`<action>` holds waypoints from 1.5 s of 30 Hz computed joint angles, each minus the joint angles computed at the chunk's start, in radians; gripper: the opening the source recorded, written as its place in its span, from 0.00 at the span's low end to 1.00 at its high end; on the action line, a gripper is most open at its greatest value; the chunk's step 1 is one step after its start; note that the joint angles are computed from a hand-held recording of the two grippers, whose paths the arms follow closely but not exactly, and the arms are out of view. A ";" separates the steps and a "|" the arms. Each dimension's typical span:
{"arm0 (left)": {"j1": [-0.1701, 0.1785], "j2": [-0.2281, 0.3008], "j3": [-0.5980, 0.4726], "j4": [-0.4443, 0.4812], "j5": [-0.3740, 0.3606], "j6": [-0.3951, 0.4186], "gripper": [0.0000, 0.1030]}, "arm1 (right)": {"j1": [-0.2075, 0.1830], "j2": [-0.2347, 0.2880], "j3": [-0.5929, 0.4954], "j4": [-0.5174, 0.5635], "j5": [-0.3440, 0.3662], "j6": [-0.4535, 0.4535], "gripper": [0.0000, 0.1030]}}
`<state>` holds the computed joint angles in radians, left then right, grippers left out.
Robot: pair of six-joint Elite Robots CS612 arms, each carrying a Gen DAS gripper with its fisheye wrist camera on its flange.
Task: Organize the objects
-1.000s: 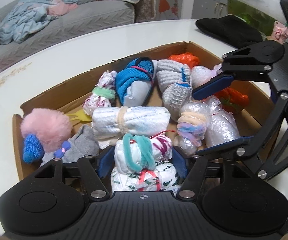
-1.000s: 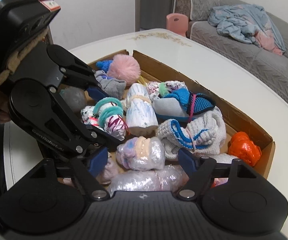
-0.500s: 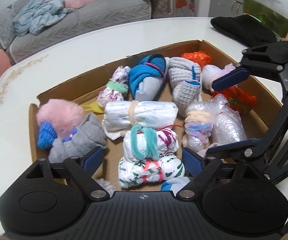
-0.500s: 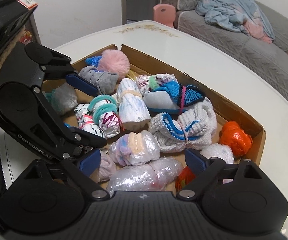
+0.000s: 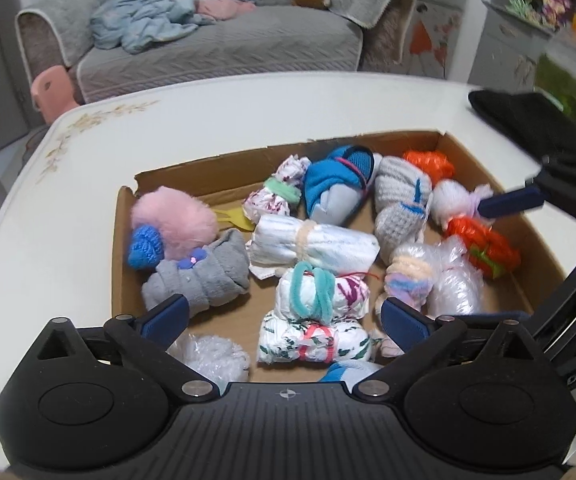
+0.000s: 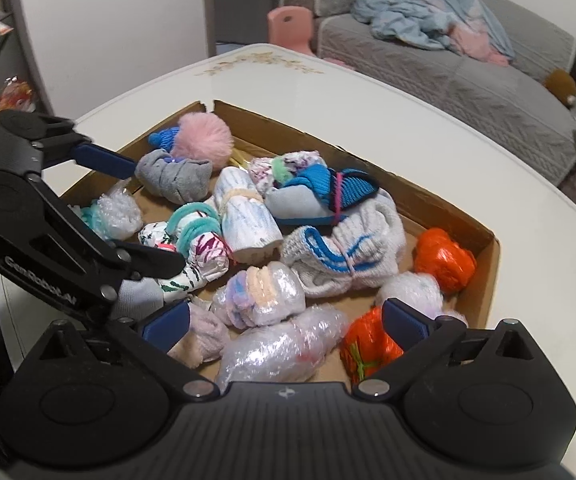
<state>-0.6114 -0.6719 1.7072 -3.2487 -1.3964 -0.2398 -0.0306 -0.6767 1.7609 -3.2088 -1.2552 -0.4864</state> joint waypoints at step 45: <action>-0.064 -0.064 0.130 -0.116 0.263 -0.216 1.00 | 0.008 -0.025 0.082 -0.127 -0.029 0.209 0.99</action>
<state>-0.6752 -0.7357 1.8368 -3.3647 -1.1333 -0.4557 -0.0228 -0.7019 1.8427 -3.3362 -1.2846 -0.2778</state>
